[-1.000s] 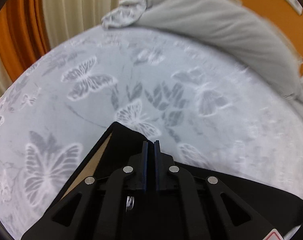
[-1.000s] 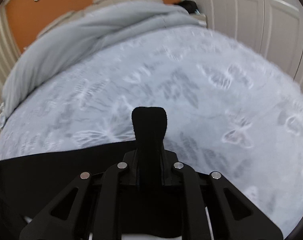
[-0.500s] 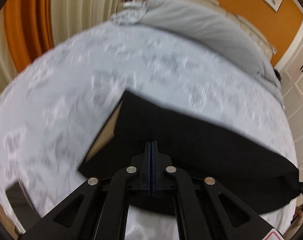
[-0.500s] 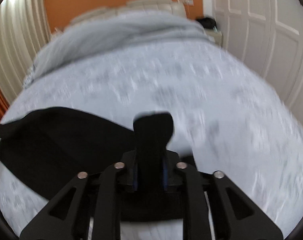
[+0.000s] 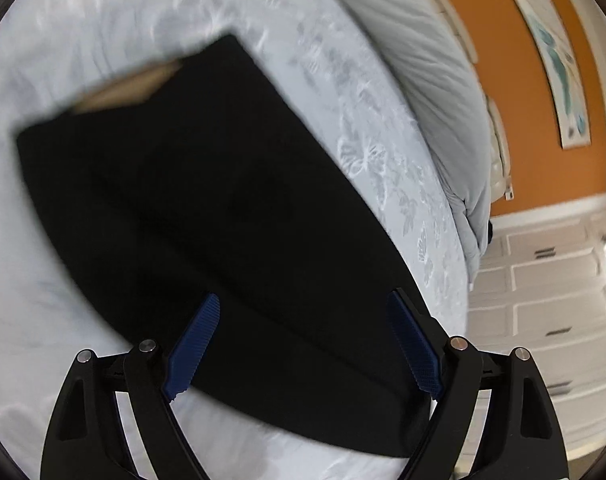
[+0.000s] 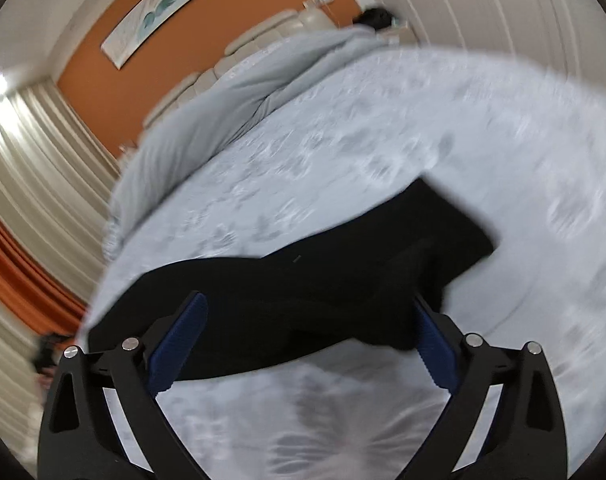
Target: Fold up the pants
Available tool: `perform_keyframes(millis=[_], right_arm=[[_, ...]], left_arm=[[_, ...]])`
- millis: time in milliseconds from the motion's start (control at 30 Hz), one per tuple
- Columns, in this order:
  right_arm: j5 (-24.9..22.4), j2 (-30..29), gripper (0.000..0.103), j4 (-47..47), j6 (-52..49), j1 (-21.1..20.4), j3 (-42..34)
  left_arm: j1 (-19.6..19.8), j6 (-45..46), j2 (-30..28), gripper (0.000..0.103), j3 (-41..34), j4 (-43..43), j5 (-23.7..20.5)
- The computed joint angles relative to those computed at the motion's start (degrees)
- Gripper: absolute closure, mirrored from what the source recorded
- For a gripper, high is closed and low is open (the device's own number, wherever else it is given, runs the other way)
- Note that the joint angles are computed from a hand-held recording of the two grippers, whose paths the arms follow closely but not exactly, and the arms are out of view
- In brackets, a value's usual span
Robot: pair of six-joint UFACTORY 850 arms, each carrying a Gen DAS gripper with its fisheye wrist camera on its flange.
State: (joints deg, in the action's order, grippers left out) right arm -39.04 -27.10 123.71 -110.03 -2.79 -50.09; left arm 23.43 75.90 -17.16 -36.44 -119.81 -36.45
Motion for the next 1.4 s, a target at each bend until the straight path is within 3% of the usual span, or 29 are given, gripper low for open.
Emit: perform_keyframes(millis=[67, 133, 167, 200, 267, 367, 433, 467, 500, 600, 700, 833, 900, 967, 1033, 1100, 1167, 1267, 1300, 1333, 1367, 1400], right_arm=[[1.13, -2.96, 0.009, -2.17, 5.9, 0.41, -2.63], [3.59, -5.33, 0.009, -2.64, 10.02, 1.0, -5.12], [5.25, -6.9, 0.009, -3.24, 13.34, 1.09, -6.99], [5.28, -7.53, 0.01, -2.79, 14.26, 1.05, -7.39], [5.73, -9.48, 0.021, -3.7, 17.67, 0.92, -9.54], [6.83, -8.8, 0.023, -5.44, 20.25, 0.65, -9.38], [7.8, -5.94, 0.021, -0.94, 15.59, 0.4, -5.95], [6.79, -3.23, 0.018, 3.42, 10.88, -0.01, -2.48], [6.38, -1.42, 0.016, 6.96, 7.16, -0.1, -0.08], [5.71, 3.78, 0.016, 11.67, -0.14, -0.32, 6.39], [2.54, 5.08, 0.014, 7.77, 2.0, -0.5, 9.62], [-2.58, 1.81, 0.014, 1.65, 9.63, -0.46, 9.29], [-1.6, 1.81, 0.014, 1.87, 11.59, 0.78, 9.45], [-2.53, 4.17, 0.014, 6.39, 8.4, 1.1, 12.08], [-6.9, 7.81, 0.009, 10.42, 4.92, 0.69, 16.6], [-8.98, 7.62, 0.008, 7.1, 7.48, 0.54, 16.74], [-12.39, 3.34, 0.008, 0.2, 14.23, 0.04, 13.25], [-10.04, -3.53, 0.008, -0.06, 19.25, 0.47, 5.08], [-8.25, -5.19, 0.01, 1.16, 19.63, 0.53, 3.06], [-5.85, -7.14, 0.047, 3.42, 19.2, 0.67, 0.55], [-2.49, -8.82, 0.073, 4.41, 18.18, 0.82, -2.87], [-0.1, -9.3, 0.092, 3.26, 18.86, 0.94, -4.93]], left_arm=[[0.42, -3.88, -3.2, 0.025, -1.53, 1.0, -2.12], [1.22, -5.82, -5.41, 0.036, -2.24, 0.19, -4.04], [1.67, -6.07, -5.92, 0.05, -2.43, -0.17, -4.96], [2.06, -6.09, -6.07, 0.074, -2.52, 0.11, -5.22], [2.56, -7.46, -7.12, 0.1, -3.78, 3.21, -4.54], [3.82, -8.98, -9.22, 0.099, -4.25, 4.88, -8.37], [4.22, -8.32, -8.6, 0.097, -3.94, 6.59, -9.01], [4.28, -7.59, -7.84, 0.084, -3.37, 6.79, -9.02], [4.25, -7.11, -7.11, 0.061, -2.9, 6.88, -8.86], [4.29, -5.82, -5.56, 0.038, -1.19, 4.56, -10.97], [3.04, -7.07, -6.19, 0.029, -3.22, 5.13, -9.72], [1.7, -7.4, -8.11, 0.038, -5.69, 2.53, -9.84], [1.28, -8.73, -8.35, 0.067, -6.42, 2.61, -9.39], [0.93, -11.02, -8.67, 0.068, -7.48, 3.82, -9.43], [0.48, -11.39, -8.72, 0.076, -8.31, 5.2, -7.46], [0.19, -11.27, -10.0, 0.087, -8.46, 5.65, -7.17], [0.22, -13.42, -12.05, 0.096, -9.67, 6.0, -8.3], [0.42, -14.65, -12.7, 0.099, -9.91, 5.14, -9.9], [0.4, -14.96, -12.42, 0.1, -9.93, 5.47, -9.65], [0.29, -15.28, -11.67, 0.1, -9.79, 6.17, -8.83], [0.07, -15.99, -10.95, 0.101, -10.17, 7.41, -7.85], [0.01, -16.18, -9.42, 0.101, -10.44, 8.91, -6.99]])
